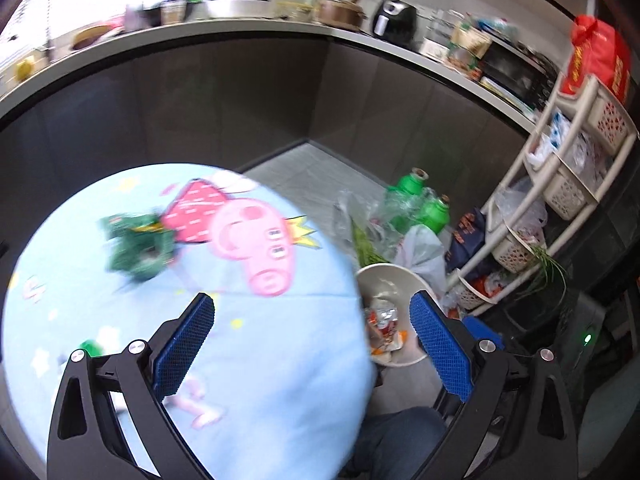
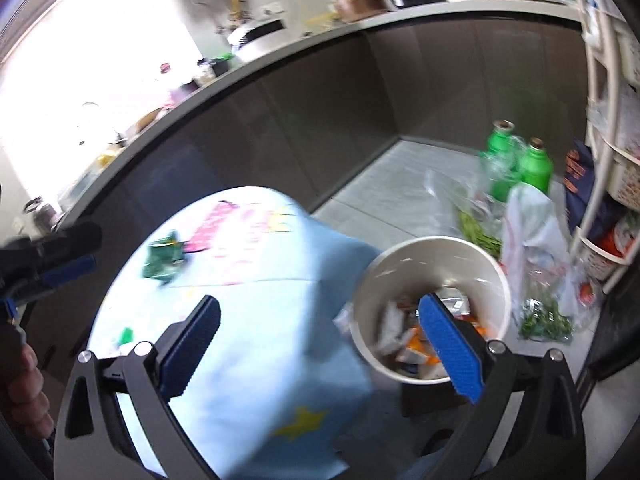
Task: Collect trash
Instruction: 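Move both tools back over the table toward the foil pack and tissue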
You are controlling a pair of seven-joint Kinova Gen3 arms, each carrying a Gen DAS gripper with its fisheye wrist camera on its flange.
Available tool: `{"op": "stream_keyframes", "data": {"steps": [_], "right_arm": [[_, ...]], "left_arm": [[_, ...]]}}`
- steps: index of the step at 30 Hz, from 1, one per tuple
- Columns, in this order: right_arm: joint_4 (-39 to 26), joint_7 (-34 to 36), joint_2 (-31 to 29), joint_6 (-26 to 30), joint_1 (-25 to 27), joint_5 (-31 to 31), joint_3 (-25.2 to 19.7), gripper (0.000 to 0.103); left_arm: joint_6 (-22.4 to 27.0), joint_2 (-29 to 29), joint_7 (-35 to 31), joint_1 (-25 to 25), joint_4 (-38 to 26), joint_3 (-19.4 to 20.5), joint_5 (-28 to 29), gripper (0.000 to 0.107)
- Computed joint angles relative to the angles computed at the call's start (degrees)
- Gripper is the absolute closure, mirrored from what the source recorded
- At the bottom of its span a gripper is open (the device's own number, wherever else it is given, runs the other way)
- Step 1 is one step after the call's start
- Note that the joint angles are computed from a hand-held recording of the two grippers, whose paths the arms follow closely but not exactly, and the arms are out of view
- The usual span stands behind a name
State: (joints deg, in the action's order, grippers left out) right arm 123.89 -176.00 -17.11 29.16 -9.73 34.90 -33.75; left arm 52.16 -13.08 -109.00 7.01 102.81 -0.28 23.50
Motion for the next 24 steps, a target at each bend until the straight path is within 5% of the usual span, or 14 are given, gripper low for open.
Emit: {"op": "stream_keyframes", "data": {"steps": [8,18,24], "right_arm": [[-8.36,1.42,6.37,3.49,-6.72,1.82,-2.80,0.004],[-17.12,6.13,17.75,6.15,-17.37,3.25,-1.12,0.004],[-22.52,15.12,24.37,10.01,-22.61,0.08,0.94,0.030]], "left_arm": [[6.37,-6.61,-4.12,-6.88,3.90,-10.98,-2.12,0.013],[8.89,-5.54,-14.71,-16.14,8.08,-21.54,-1.67,0.013],[11.08,-3.16,-21.19,-20.43,9.36,-24.09,1.03,0.013]]}}
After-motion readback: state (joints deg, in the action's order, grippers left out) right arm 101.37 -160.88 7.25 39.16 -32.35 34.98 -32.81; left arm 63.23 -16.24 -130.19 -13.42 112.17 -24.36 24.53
